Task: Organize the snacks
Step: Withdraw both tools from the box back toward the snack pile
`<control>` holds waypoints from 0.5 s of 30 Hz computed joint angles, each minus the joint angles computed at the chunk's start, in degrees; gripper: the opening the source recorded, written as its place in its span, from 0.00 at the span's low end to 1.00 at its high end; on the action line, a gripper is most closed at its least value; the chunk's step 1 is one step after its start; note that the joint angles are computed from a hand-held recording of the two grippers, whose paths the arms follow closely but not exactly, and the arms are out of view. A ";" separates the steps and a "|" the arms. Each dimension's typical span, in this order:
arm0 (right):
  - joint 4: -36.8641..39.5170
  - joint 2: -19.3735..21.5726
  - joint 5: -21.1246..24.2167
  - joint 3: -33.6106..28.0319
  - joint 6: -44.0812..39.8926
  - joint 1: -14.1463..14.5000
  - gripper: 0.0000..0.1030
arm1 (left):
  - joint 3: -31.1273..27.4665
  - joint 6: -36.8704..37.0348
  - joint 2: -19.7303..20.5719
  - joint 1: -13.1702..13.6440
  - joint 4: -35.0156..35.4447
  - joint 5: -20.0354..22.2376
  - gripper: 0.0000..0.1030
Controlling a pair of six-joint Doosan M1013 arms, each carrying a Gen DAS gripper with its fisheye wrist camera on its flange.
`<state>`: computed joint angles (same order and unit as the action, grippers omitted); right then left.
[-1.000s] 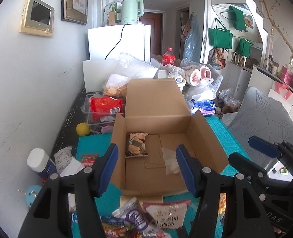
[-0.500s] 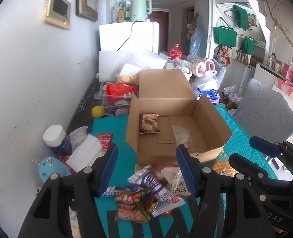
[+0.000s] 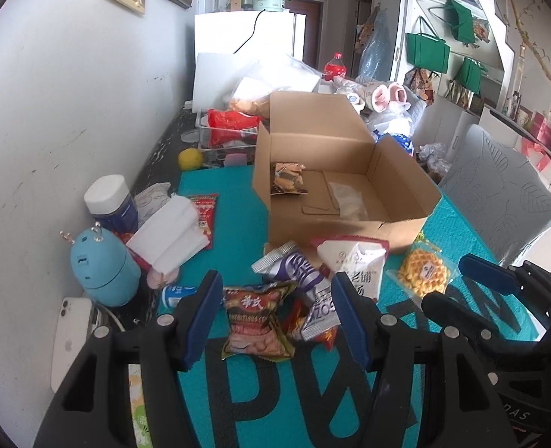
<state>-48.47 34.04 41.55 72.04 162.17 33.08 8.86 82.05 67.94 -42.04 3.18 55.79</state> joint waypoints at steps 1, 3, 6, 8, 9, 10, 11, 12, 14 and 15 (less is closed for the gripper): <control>1.01 0.14 -0.44 0.05 -0.69 0.01 0.57 | 1.59 -0.16 -0.67 0.02 0.04 -0.69 0.58; 1.94 0.32 -0.90 0.31 -1.16 0.09 0.57 | 4.72 -0.32 -1.97 0.15 -0.48 -2.22 0.58; 3.70 0.67 -2.01 0.59 -1.79 0.07 0.57 | 7.66 -0.63 -3.05 0.41 -1.38 -3.65 0.58; 4.95 0.84 -3.22 0.87 -2.43 -0.11 0.57 | 8.95 -0.58 -3.47 0.57 -2.01 -4.35 0.58; 5.73 1.00 -3.73 0.94 -2.89 -0.21 0.57 | 9.33 -0.40 -3.51 0.63 -2.22 -4.47 0.58; 6.48 1.18 -3.94 0.91 -3.46 -0.30 0.57 | 9.74 -0.30 -3.60 0.63 -2.20 -4.59 0.58; 7.19 1.39 -4.02 0.78 -4.03 -0.37 0.57 | 10.32 -0.30 -3.73 0.64 -2.05 -4.89 0.58; 7.93 1.60 -4.21 0.74 -4.64 -0.44 0.57 | 10.86 -0.38 -3.86 0.67 -1.97 -5.20 0.58; 8.96 1.87 -4.58 0.73 -5.63 -0.57 0.57 | 11.36 0.29 -3.79 0.78 -2.49 -5.09 0.58; 9.58 2.01 -4.81 0.75 -6.10 -0.69 0.57 | 10.97 0.58 -3.48 0.82 -2.63 -4.47 0.58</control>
